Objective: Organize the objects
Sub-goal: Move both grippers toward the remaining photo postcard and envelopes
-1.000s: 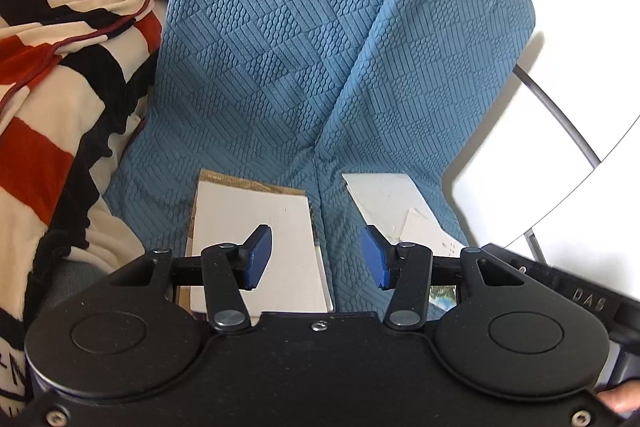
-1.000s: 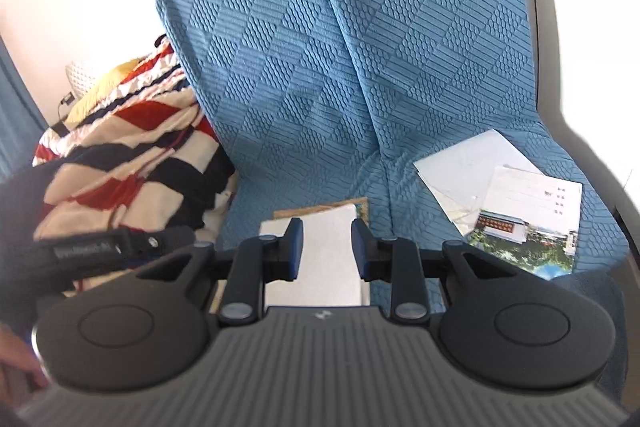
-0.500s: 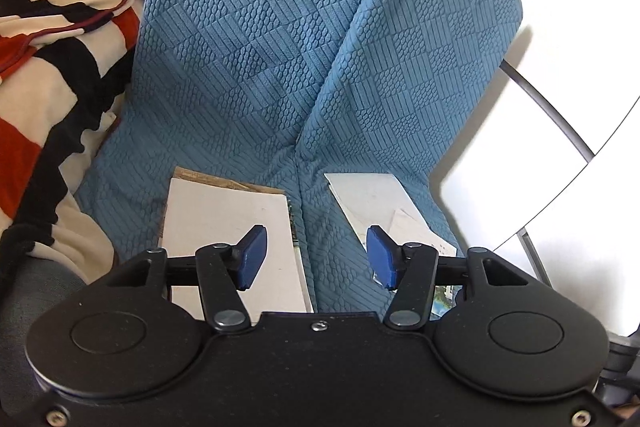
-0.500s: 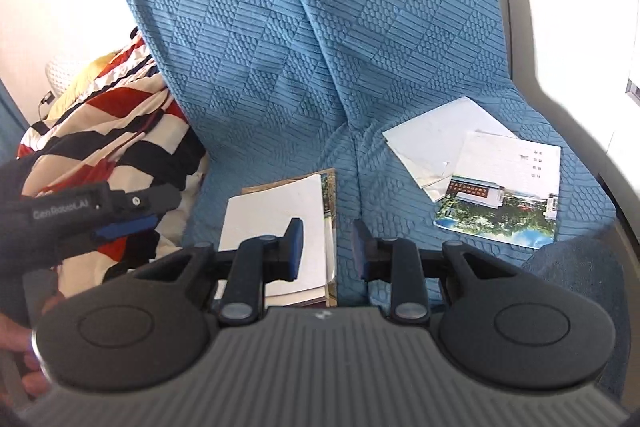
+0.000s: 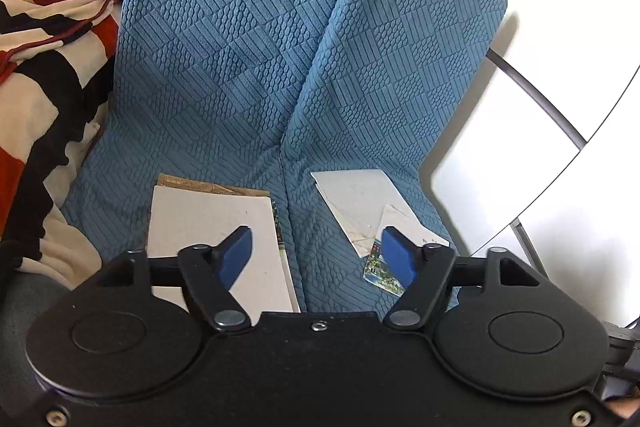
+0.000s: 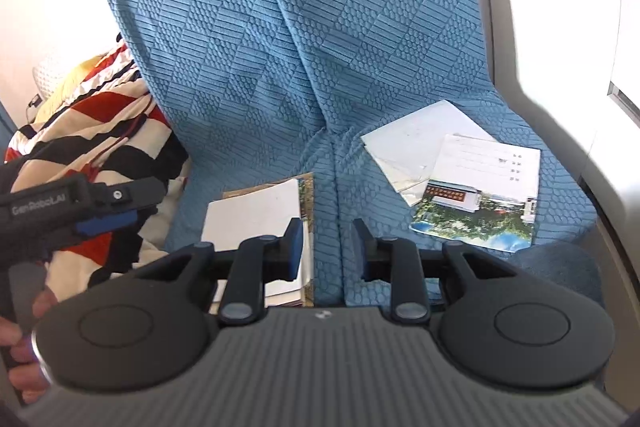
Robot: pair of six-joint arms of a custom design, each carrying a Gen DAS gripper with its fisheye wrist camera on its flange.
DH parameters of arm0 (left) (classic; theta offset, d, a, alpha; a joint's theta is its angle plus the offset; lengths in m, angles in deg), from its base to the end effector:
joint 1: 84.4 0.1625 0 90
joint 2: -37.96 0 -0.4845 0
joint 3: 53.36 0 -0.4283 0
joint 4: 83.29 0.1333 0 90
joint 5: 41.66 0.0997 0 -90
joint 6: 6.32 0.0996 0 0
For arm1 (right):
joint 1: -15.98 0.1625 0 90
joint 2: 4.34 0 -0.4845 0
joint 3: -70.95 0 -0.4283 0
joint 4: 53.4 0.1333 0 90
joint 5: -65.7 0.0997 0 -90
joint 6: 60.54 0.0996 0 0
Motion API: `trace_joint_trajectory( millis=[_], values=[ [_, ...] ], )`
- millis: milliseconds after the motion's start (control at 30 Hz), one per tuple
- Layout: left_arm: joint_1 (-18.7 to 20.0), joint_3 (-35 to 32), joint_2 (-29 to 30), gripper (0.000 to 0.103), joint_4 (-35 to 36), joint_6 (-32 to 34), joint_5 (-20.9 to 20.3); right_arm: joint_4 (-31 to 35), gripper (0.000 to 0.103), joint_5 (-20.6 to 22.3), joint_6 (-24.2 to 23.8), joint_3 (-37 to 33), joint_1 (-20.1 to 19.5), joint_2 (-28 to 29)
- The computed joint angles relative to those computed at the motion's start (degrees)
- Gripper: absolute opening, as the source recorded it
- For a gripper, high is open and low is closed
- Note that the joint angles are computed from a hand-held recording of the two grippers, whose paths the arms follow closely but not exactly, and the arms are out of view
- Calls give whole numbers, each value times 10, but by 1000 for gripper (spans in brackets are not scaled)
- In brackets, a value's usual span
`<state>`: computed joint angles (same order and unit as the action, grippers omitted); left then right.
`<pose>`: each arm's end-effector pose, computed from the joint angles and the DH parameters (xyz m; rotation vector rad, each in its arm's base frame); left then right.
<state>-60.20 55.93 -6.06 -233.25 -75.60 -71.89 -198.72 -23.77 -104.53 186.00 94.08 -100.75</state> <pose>-0.4776 -0.4551 0.0510 -0.0089 2.3871 -1.2250 0.0301 -0.5083 0.4868 0.7605 -2.6291 0.8074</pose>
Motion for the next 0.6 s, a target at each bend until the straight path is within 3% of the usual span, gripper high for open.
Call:
trace_joint_trajectory(
  millis=[33, 167, 233, 300, 600],
  values=[
    [1, -2, 2, 82, -1, 1, -1, -2, 32, -1, 2, -2, -1, 1],
    [5, -14, 12, 91, 2, 1, -7, -13, 45, -1, 8, -9, -10, 4],
    [7, -21, 19, 98, 0, 6, -8, -27, 58, 1, 8, -11, -15, 6],
    [10, -30, 27, 101, 3, 11, -11, -40, 80, 1, 13, -15, -21, 9],
    [28, -79, 69, 102, 3, 49, -52, -48, 83, -13, 29, -37, -43, 21]
  ],
)
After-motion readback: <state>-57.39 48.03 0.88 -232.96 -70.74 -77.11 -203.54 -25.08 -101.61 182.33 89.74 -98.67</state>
